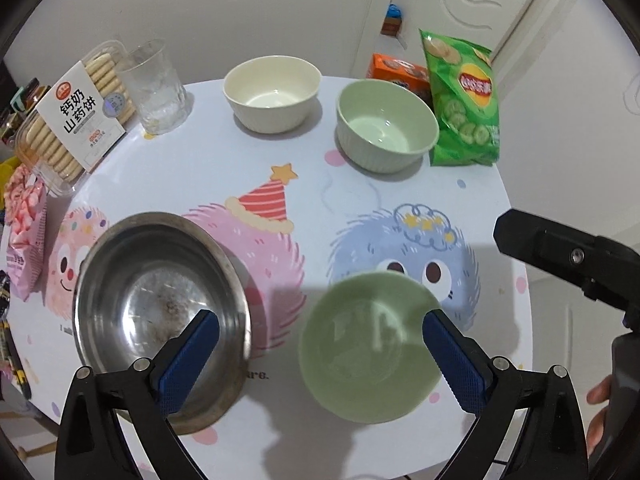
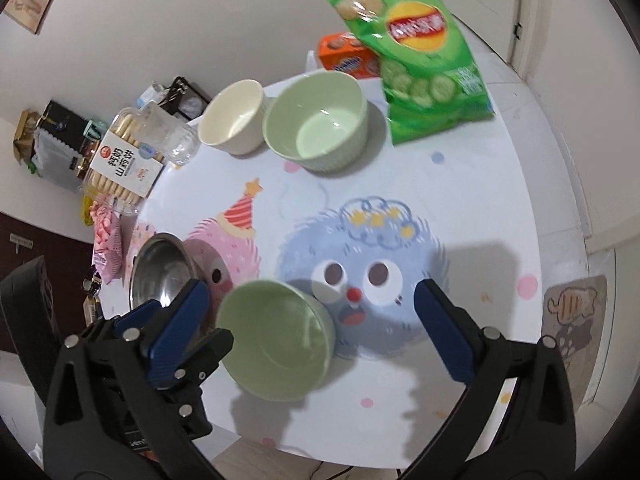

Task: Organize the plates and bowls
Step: 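Move both open tools toward the cream ceramic bowl, then close both tools on the rim of the cream bowl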

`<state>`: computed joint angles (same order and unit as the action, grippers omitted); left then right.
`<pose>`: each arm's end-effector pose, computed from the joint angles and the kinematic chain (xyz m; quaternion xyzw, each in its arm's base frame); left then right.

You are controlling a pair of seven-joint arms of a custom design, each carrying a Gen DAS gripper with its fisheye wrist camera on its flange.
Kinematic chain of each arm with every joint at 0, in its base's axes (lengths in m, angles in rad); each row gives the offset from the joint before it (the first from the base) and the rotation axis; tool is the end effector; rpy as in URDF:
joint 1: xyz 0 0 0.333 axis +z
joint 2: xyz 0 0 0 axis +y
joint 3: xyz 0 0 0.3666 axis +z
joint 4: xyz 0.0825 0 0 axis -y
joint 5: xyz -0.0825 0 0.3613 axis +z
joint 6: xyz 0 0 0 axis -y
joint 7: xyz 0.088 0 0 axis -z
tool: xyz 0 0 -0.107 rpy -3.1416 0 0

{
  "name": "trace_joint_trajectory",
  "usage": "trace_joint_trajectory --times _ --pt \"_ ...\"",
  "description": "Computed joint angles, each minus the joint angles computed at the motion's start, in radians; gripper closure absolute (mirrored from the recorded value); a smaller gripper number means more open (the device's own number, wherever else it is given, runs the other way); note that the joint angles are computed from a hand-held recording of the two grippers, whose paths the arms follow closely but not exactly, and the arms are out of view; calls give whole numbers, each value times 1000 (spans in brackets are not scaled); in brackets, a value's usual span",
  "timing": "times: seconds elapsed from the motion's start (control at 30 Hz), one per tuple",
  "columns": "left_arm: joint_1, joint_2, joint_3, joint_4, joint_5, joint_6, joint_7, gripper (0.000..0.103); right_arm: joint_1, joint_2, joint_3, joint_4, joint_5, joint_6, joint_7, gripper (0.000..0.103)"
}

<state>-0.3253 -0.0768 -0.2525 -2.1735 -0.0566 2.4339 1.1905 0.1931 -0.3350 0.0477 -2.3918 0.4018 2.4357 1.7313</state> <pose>0.4395 -0.2906 0.5217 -0.6380 0.7517 -0.1626 0.0386 0.4236 0.1072 0.5436 -0.6235 0.7449 0.0209 0.2364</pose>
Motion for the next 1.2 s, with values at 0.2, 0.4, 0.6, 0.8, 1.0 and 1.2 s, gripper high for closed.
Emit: trace_joint_trajectory --times 0.2,0.4,0.6,0.8,1.0,1.2 --pt "30 32 24 50 -32 -10 29 0 11 86 2 104 -15 -1 -31 1" --pt "75 115 35 140 -73 -44 68 0 16 203 0 246 -39 -15 -42 1" --pt "122 226 32 272 -92 -84 67 0 22 351 -6 413 -28 -85 -60 1" --pt "146 334 31 401 -48 -131 24 0 23 481 -12 570 -64 -147 -63 1" --pt "177 435 18 503 -74 -181 -13 0 9 619 -10 736 -32 -230 -83 1" --pt "181 491 21 554 -47 -176 -57 0 -2 745 -8 891 -32 -317 -107 1"
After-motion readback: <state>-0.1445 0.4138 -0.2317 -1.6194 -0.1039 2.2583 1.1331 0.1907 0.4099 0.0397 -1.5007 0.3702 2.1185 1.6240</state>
